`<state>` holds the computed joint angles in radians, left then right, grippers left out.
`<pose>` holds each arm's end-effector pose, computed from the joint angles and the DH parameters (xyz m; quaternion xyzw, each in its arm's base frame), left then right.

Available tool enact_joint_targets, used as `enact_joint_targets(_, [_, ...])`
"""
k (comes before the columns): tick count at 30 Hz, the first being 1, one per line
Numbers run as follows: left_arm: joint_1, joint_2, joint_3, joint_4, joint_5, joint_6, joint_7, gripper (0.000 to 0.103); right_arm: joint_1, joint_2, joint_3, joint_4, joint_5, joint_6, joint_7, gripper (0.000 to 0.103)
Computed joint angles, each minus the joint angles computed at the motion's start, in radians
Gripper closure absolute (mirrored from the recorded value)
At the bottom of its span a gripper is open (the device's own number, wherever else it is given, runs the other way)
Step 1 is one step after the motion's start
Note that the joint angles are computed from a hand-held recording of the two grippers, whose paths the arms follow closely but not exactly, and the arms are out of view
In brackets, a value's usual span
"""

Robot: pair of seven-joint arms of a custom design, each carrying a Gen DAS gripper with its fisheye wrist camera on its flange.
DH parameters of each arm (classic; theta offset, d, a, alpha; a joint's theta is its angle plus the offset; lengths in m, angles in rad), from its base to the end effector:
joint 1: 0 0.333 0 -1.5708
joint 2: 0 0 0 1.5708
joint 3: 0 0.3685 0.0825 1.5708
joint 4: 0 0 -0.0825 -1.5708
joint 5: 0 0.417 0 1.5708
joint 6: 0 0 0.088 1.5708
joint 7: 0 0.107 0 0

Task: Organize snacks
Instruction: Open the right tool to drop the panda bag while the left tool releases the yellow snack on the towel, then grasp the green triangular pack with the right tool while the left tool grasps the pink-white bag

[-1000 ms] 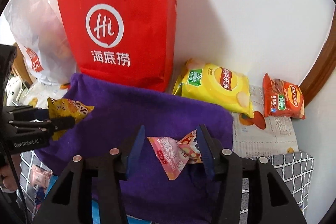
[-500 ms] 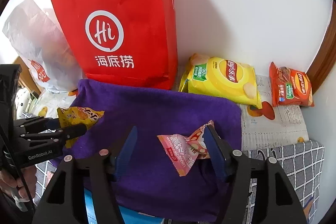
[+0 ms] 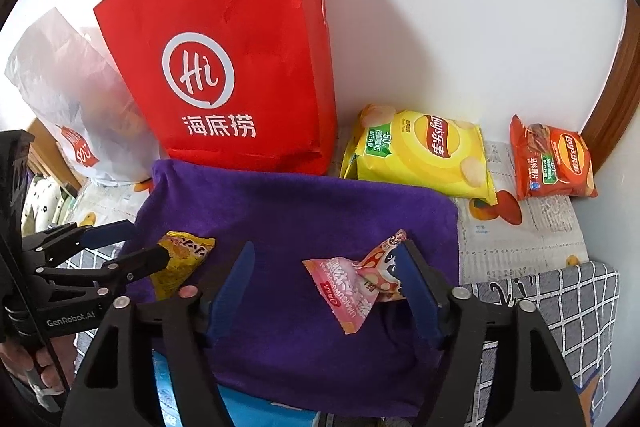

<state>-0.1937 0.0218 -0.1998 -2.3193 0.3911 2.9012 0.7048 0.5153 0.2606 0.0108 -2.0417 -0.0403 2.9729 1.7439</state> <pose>0.5229 -0.2414 0.4216 -0.7166 0.6354 -0.2537 0.1356 0.5830 0.3412 0.4215 -0.7842 0.5261 -0.1466 0.2947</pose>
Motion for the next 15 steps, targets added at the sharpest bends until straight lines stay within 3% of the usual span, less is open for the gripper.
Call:
enact_joint_targets(2, [0.000,-0.005,0.002,-0.002,0.014,0.003,-0.011,0.038,-0.008,-0.007,0.010,-0.010,0.012,0.016,-0.014,0.024])
enact_joint_targets(6, [0.004,-0.025,0.004,-0.012,0.106,0.025,-0.085,0.038,0.058,-0.028,-0.067,-0.043,-0.062,0.086,0.071,0.024])
enact_joint_targets(9, [0.007,-0.042,-0.003,-0.009,0.175,0.016,-0.132,0.038,0.016,-0.043,-0.023,-0.071,-0.012,0.134,0.045,0.024])
enact_joint_targets(12, [0.007,-0.059,-0.016,0.000,0.245,-0.013,-0.171,0.038,0.024,-0.061,-0.034,-0.108,0.023,0.173,0.050,0.024])
enact_joint_targets(15, [0.007,-0.074,-0.023,0.000,0.280,-0.015,-0.192,0.038,0.074,-0.099,-0.098,-0.151,0.001,0.172,0.088,0.024])
